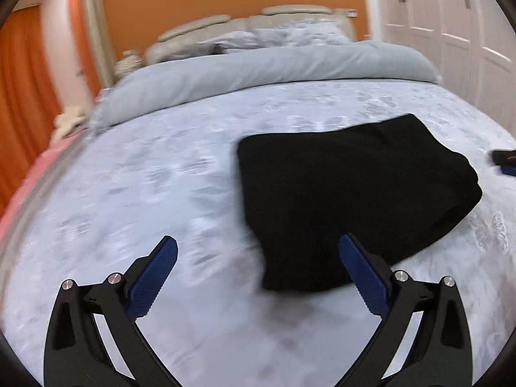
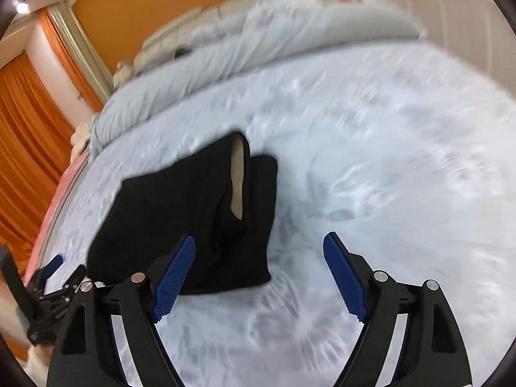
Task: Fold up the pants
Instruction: 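Open both grippers and release the folded pants on the bed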
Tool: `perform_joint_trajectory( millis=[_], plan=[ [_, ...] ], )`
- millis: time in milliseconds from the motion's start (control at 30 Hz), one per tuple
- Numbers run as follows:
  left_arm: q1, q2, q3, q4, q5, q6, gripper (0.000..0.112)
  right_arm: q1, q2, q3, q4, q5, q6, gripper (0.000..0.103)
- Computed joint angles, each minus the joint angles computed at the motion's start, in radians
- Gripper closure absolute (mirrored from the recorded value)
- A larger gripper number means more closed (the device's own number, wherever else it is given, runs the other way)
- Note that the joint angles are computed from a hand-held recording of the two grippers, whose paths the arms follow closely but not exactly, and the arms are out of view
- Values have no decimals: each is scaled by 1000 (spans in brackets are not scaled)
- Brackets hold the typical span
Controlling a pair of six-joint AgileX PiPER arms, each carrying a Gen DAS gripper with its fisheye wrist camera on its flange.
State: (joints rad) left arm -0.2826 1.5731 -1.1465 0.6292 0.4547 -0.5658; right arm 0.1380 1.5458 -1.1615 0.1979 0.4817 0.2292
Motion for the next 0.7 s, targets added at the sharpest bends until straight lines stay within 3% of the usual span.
perform_joint_trajectory(
  millis=[33,100,200,267,400,467,500,600,633,700],
  plan=[
    [10,-55,11,-53,38,21,14,39,-66,27,-99,5,69,30],
    [35,-124,-4,-214,115,109,14,134,-148,26,-299,42,226,63],
    [58,-182,-48,-380,231,129,14,254,-46,-136,-519,138,383,70],
    [24,-208,-48,-374,255,52,14,254,76,-260,-491,168,334,75],
    [-132,-212,-6,-77,277,-252,14,191,399,-591,-263,208,83,85],
    [-181,-186,13,17,269,-290,14,174,572,-790,-301,327,92,86],
    [-193,-166,21,53,261,-297,14,163,647,-851,-317,365,110,91],
    [-173,-132,34,44,220,-261,14,100,649,-829,-227,307,173,98],
    [-157,-113,27,10,213,-224,14,98,631,-821,-226,327,185,100],
    [-128,-93,16,-73,206,-139,14,134,491,-686,-333,311,193,89]
  ],
)
